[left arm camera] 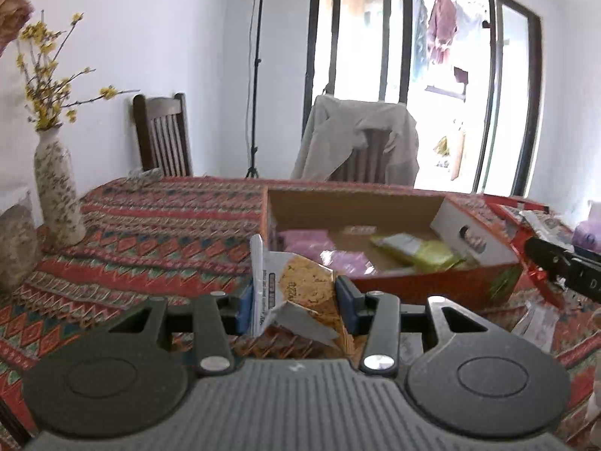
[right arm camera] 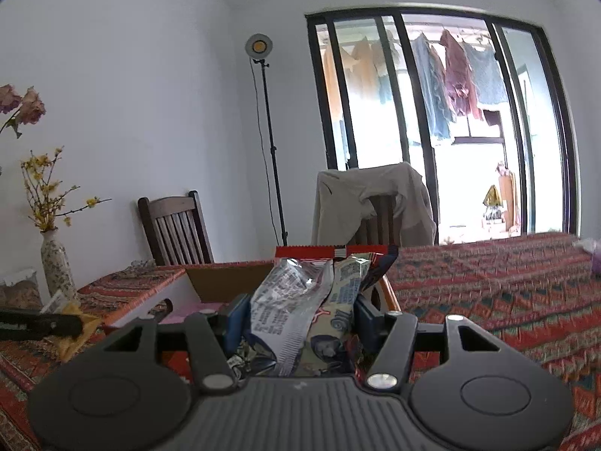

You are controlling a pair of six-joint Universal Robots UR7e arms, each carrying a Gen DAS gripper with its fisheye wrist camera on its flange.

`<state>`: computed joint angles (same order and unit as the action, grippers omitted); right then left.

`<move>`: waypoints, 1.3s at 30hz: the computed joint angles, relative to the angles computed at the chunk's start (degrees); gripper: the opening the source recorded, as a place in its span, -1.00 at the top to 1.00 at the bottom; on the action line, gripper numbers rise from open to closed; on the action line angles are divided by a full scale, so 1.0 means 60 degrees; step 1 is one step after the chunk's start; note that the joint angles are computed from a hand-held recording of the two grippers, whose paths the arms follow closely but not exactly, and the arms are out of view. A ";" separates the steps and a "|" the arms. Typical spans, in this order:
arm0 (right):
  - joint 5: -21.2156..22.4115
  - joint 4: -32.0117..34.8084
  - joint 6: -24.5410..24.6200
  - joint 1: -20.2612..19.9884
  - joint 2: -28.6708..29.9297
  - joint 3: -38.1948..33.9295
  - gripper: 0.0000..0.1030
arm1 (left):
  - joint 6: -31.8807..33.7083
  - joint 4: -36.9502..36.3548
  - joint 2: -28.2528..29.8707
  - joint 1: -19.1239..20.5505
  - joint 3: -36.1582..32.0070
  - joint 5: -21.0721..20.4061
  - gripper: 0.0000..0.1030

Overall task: Organize snacks
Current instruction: 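Carry both packets into the cardboard box and open both tools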

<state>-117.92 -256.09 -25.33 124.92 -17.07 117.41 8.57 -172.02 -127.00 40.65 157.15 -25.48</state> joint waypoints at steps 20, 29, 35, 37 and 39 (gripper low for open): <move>0.0230 0.2383 -0.0597 -0.0378 -0.0086 -0.2542 -0.12 | 0.1863 -0.6130 0.5852 0.2035 -0.2267 -0.2331 0.12; 0.0762 0.2767 0.0112 -0.1072 -0.0099 -0.2366 -0.12 | 0.2227 -0.7011 0.7183 0.3221 -0.2896 -0.3024 0.12; 0.0680 0.2934 -0.0154 -0.1076 0.0069 -0.2527 -0.12 | 0.2554 -0.7587 0.7472 0.3516 -0.2883 -0.3398 0.12; 0.0625 0.2920 -0.0230 -0.1070 0.0106 -0.2537 -0.12 | 0.2589 -0.7673 0.7551 0.3571 -0.2857 -0.3423 0.12; 0.0568 0.2866 -0.0291 -0.1067 0.0147 -0.2546 -0.12 | 0.2576 -0.7748 0.7610 0.3612 -0.2868 -0.3419 0.10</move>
